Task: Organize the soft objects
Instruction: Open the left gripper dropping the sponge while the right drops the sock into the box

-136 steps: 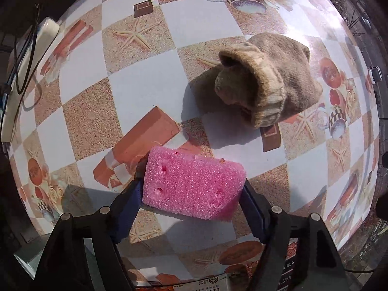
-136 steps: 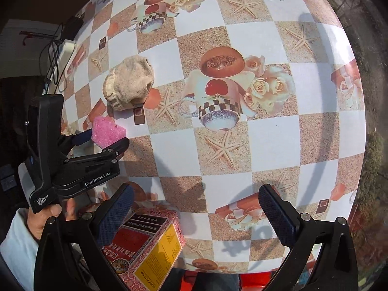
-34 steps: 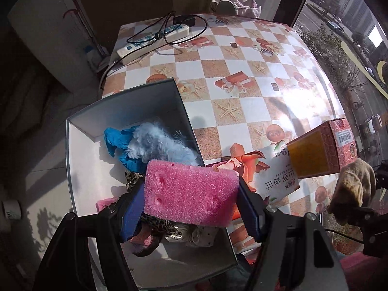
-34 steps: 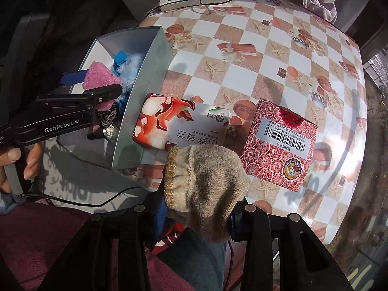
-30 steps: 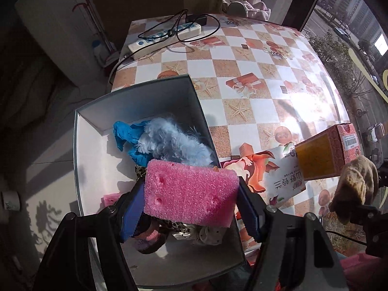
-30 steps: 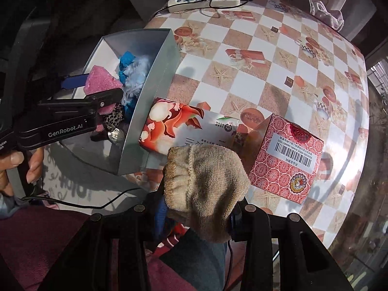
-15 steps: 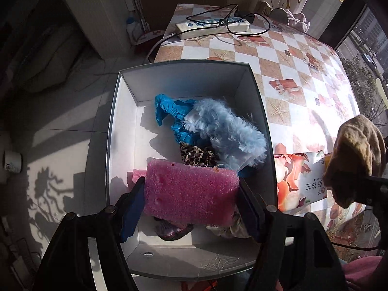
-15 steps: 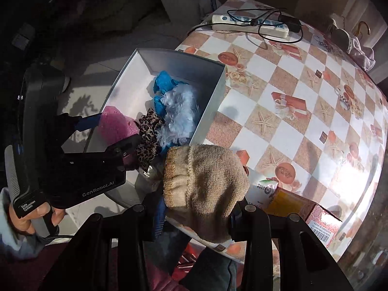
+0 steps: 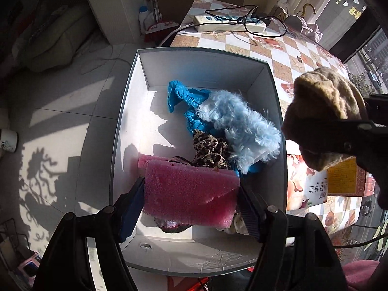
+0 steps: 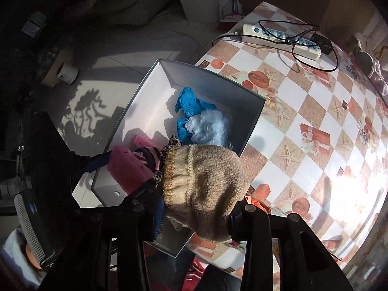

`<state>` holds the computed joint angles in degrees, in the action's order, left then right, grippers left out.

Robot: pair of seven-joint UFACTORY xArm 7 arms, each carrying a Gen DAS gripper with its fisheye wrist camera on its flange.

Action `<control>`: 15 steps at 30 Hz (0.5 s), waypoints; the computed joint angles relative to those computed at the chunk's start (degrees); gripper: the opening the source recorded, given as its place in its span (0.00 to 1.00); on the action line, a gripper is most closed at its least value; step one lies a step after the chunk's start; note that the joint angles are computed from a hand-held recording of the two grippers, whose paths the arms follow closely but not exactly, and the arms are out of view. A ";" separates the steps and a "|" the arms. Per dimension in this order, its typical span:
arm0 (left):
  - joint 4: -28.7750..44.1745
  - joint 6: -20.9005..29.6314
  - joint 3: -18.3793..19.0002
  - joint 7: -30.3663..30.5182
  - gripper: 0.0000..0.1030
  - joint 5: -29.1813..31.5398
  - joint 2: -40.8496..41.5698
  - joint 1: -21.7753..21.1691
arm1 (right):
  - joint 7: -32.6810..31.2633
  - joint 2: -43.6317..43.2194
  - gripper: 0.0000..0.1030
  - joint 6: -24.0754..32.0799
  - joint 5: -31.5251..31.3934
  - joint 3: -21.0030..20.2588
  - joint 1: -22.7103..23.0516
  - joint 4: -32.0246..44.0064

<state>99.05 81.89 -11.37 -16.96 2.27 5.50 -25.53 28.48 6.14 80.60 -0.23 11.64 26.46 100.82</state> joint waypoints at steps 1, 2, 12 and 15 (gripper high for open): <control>0.13 0.28 0.04 -0.30 0.77 -0.01 0.07 0.00 | -0.09 0.59 0.40 0.07 -0.28 0.02 0.09 0.76; 0.79 1.32 0.08 -0.66 0.78 -0.01 0.53 0.00 | -0.18 1.23 0.44 0.33 -0.55 0.01 0.20 1.60; 1.85 4.22 0.61 -2.42 0.78 2.47 0.53 -0.13 | 2.88 2.18 0.99 1.41 -2.05 -0.97 0.56 3.90; 2.40 5.36 0.78 -1.75 0.78 -0.14 0.76 0.72 | 3.26 1.17 0.99 2.27 -2.75 -0.79 0.55 3.39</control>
<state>101.44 87.25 -10.59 -18.70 2.13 6.25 -24.82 31.74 7.31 82.87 -2.98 10.85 27.02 104.21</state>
